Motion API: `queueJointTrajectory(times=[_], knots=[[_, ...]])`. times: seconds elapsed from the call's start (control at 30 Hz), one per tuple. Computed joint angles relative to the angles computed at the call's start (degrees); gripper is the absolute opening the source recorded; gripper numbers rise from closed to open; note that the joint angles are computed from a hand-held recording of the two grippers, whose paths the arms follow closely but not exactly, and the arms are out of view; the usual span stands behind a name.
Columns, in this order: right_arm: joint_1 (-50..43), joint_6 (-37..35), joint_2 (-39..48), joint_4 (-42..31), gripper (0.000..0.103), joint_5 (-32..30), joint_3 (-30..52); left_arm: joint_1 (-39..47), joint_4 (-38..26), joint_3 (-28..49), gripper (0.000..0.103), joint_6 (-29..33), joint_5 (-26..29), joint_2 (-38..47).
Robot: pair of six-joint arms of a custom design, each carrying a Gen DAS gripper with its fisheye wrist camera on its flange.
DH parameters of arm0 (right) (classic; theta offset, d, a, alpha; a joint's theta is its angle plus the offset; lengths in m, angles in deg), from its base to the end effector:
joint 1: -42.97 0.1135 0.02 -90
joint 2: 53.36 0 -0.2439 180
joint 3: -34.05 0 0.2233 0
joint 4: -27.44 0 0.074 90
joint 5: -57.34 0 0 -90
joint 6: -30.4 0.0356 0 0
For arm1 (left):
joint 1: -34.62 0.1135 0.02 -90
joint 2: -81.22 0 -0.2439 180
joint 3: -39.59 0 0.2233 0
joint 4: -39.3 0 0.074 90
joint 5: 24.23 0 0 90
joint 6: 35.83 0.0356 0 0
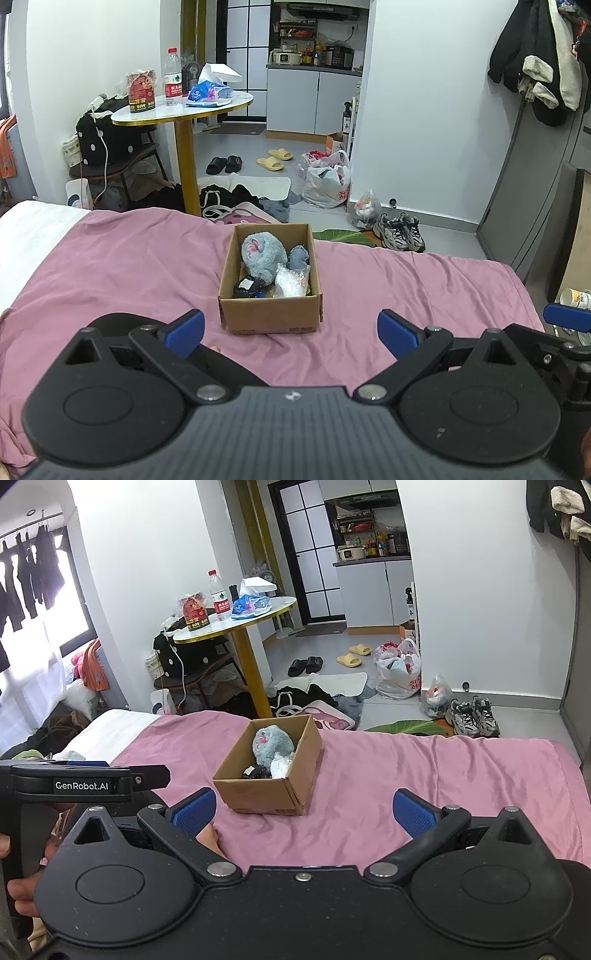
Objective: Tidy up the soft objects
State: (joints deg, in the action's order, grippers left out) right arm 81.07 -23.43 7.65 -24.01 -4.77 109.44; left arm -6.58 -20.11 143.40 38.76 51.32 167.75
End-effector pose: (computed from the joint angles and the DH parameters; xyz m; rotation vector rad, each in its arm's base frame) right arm 0.1694 0.1117 0.3187 0.2268 2.1284 0.2179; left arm 0.2308 -0.1902 0.3505 0.3845 2.2555 -0.2258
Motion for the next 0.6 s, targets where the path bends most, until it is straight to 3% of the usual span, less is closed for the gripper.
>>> queueJointTrajectory(times=[0.6], knots=[[-0.2, 0.2, 0.5, 0.3, 0.103, 0.3, -0.2, 0.1, 0.2, -0.5, 0.099, -0.2, 0.0, -0.4]])
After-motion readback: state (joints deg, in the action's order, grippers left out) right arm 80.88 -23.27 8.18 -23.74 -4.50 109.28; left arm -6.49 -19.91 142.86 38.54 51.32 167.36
